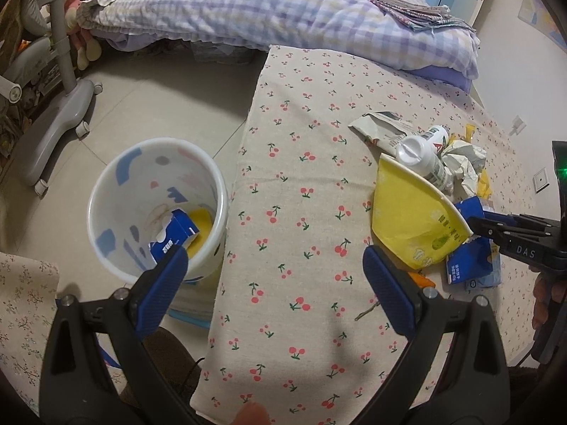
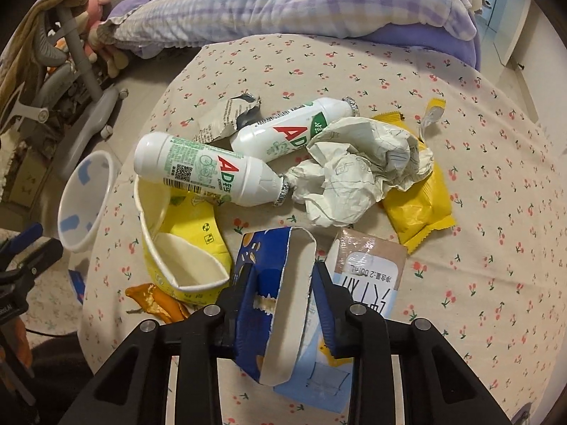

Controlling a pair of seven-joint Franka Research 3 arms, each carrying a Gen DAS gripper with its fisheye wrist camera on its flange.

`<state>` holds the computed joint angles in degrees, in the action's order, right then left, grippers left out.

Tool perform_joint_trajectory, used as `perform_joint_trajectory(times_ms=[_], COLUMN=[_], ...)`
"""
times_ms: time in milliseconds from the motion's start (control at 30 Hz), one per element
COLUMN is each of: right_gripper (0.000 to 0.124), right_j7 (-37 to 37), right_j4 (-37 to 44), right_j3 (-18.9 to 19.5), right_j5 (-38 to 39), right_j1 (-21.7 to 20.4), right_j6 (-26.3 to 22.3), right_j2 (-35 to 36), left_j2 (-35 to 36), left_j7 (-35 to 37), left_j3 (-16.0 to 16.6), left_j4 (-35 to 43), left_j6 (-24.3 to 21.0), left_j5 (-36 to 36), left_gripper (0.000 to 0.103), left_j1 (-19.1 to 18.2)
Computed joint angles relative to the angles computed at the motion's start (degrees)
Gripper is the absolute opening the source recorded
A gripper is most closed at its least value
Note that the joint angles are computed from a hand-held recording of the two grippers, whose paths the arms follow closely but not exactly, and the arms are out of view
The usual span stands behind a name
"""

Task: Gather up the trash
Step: 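Grasp the yellow paper cup rim with the left tool while the right tool grasps a torn carton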

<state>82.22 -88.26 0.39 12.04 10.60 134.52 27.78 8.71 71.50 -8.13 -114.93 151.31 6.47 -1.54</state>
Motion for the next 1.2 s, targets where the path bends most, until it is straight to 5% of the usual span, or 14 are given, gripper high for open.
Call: perform_joint_trajectory(times_ms=[533, 900, 1100, 1200], right_gripper=[0.023, 0.023, 0.023, 0.023], right_j7=[-5.4, -3.9, -3.3, -3.1], right_j4=[-9.0, -15.2, -15.9, -16.6], right_j3=[1.1, -2.0, -2.6, -2.7], right_j5=[9.7, 7.3, 6.5, 5.7], right_j1=[-3.7, -6.0, -7.5, -7.6], right_j6=[8.9, 13.4, 12.5, 12.5], right_j2=[-9.6, -14.0, -13.6, -13.8], left_j2=[5.5, 11.9, 13.2, 12.6], left_j7=[7.4, 5.8, 2.7, 3.3], left_j3=[-5.3, -7.8, -8.1, -8.5], left_j4=[6.5, 12.1, 12.7, 12.1], left_j6=[-0.8, -0.9, -0.5, 0.6], left_j5=[-17.9, -24.5, -23.8, -23.2], left_gripper=[0.098, 0.087, 0.075, 0.060], left_j1=[-0.3, -0.6, -1.1, -1.1])
